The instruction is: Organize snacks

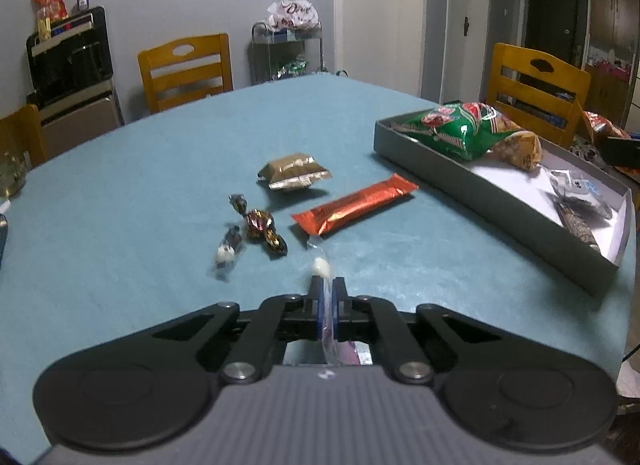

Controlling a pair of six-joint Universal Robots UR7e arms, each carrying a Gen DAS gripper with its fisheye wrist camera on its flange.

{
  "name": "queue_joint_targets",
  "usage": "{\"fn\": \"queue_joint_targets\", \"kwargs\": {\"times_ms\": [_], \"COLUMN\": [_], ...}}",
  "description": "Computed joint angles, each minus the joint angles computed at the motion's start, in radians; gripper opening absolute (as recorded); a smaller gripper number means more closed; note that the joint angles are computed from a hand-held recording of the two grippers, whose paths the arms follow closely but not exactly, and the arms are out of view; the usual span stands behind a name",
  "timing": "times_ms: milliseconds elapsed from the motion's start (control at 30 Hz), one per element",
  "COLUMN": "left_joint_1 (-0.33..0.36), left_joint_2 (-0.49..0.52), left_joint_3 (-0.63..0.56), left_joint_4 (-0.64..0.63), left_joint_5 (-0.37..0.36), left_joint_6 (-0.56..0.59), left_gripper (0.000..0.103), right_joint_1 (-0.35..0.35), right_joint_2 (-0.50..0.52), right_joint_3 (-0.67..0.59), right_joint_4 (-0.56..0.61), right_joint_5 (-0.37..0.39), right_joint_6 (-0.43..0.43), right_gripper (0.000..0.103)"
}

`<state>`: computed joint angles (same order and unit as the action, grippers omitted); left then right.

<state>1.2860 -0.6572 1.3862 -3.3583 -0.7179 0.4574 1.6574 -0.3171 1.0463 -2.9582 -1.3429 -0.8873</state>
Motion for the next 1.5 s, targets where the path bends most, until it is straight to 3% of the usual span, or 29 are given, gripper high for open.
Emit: {"fn": "queue_joint_targets", "kwargs": {"times_ms": [633,800,1133,1500], "left_joint_1": [-0.066,-0.093,-0.125,-0.102], "left_joint_2": [-0.025,-0.008,0.082,0.208], "left_joint_3": [0.025,-0.023,-0.170,-0.361], "left_joint_4": [-0.120,-0.078,0.087,0.319], "left_joint_5": [-0.002,-0.035,-0.173,-0.265], "left_joint_6": [0.137,0.191,0.229,0.117], "left_gripper": [0.000,0.000,0.000,0.000], "right_joint_1": [-0.024,-0.035,-0.069,-0.079], "right_joint_2": [-0.019,-0.011,-0.005,0.030], "right_joint_3": [0.022,0.006,-0.011,-0.079], "right_joint_4": [-0.046,-0.058,-0.070,-0.073], "right_joint_5": [-0.001,-0.023,-0.093,-0.161], "right_joint_6": [0.022,0.037,0.067,0.086], "right_gripper": [0.049,0.049,0.049,0.049]}}
